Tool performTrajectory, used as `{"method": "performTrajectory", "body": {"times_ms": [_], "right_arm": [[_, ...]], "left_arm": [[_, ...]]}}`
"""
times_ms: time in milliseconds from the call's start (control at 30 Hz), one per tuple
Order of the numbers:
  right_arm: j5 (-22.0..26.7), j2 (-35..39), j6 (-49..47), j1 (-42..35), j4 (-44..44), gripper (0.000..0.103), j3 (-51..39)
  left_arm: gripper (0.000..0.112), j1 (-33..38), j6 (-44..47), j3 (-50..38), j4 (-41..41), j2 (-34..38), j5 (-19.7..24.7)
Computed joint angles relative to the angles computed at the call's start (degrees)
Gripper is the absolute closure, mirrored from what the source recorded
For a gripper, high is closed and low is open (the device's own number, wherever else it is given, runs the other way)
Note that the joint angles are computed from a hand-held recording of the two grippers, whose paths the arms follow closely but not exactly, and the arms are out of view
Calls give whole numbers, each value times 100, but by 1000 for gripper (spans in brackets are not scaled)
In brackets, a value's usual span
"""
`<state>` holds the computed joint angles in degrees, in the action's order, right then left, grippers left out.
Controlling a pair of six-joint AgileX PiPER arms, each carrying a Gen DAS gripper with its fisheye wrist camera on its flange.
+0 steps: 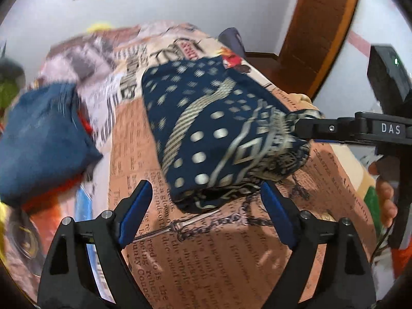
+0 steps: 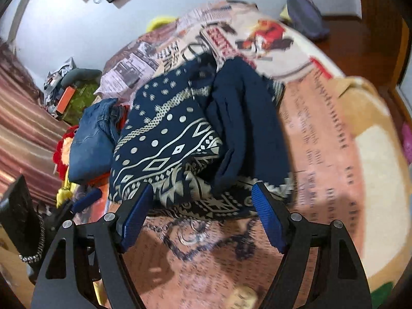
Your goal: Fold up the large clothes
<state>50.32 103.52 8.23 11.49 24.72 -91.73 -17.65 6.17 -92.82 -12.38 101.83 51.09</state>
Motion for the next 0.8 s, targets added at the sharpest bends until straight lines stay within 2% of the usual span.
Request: {"method": "performTrajectory", "body": {"times_ms": [167, 267, 333, 367, 400, 433, 500, 600, 667, 800], "right_arm": [[267, 627, -217, -74, 491, 30, -639], [351, 1044, -53, -21, 346, 35, -1219], [360, 1215, -133, -42, 409, 42, -1434], [450, 1359, -195, -56, 455, 54, -1631], [529, 1437, -210, -69, 481, 61, -1746], [594, 1498, -148, -84, 507, 77, -1852], [621, 1413, -106, -76, 419, 88, -1954], [409, 1047, -92, 73, -59, 89, -1960], [455, 805, 89, 254, -584, 90, -2166], [530, 451, 78, 461, -1184, 91, -2449]], "left_arm": [[27, 224, 77, -262, -328, 540, 175], [27, 221, -74, -451, -224, 867, 326], [27, 323, -16, -517, -445, 990, 419], [27, 363, -2, -469, -534, 983, 365], [27, 393, 25, -431, -604, 975, 335], [27, 400, 29, -389, -611, 952, 305], [27, 364, -25, -293, -507, 854, 205], [28, 305, -196, 60, -354, 473, -273], [28, 363, -247, 160, -492, 286, -467], [28, 423, -187, -193, -810, 383, -192]]}}
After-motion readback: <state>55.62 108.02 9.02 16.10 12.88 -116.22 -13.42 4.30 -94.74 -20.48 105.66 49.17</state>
